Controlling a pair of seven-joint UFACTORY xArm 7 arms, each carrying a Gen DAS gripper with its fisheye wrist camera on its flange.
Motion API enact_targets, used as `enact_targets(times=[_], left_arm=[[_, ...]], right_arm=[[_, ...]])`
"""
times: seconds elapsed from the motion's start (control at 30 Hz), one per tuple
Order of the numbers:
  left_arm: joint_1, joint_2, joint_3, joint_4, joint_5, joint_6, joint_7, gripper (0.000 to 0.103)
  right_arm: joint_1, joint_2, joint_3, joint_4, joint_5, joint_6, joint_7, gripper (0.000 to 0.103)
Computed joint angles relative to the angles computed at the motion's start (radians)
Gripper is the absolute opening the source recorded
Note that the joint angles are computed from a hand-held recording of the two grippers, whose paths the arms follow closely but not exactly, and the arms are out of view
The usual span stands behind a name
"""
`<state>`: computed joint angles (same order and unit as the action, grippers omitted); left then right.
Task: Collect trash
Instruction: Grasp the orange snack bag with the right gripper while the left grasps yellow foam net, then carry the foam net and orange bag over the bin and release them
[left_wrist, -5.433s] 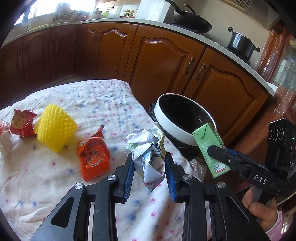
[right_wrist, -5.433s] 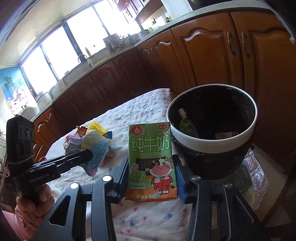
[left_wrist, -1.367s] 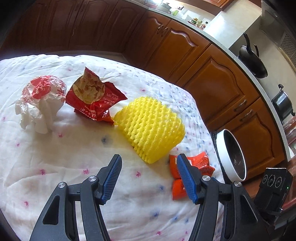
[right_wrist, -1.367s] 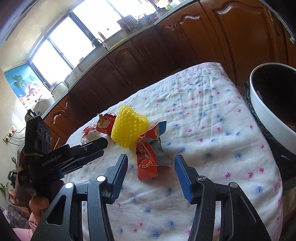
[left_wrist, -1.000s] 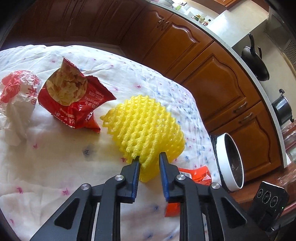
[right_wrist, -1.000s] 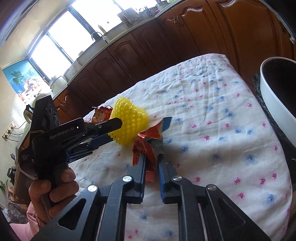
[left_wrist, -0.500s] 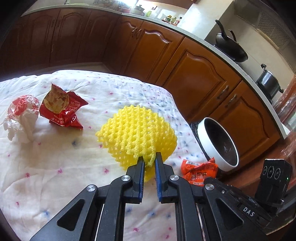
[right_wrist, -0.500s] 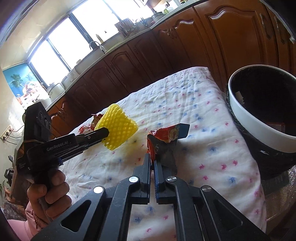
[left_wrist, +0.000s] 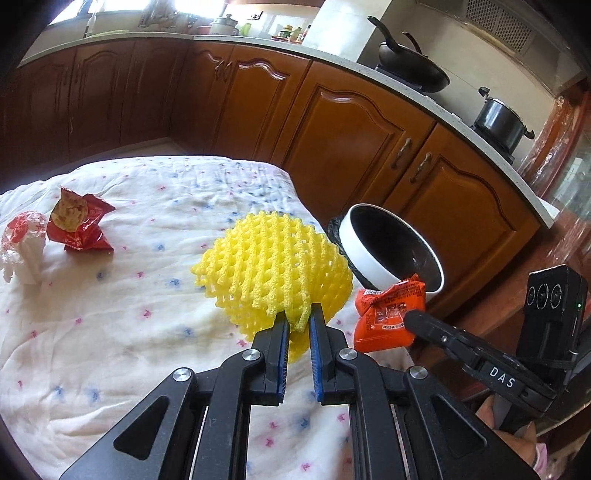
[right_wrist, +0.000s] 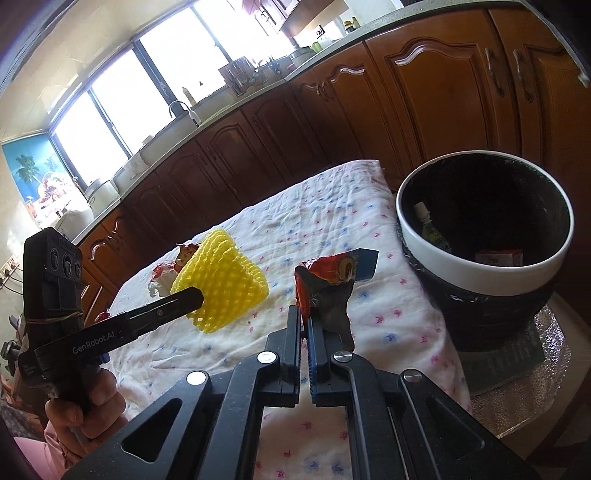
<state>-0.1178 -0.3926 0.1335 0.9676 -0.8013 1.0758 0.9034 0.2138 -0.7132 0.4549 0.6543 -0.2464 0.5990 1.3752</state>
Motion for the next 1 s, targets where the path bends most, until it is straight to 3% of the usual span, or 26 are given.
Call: enact_targets(times=[0.43,1.0], left_arm=[[-0.074,-0.037,-0.046,-0.015,0.012,-0.051,0.018,0.009],[-0.16,0.039,-0.111,0.059,0.018,-0.106,0.001,0.009]], right_arm=[[-0.005,-0.21,-0.026,-0.059,0.02,0.155,-0.025,0.003],[-0.052,-0.353,-0.061,-0.118,0.054,0.225,-0.111,0.003]])
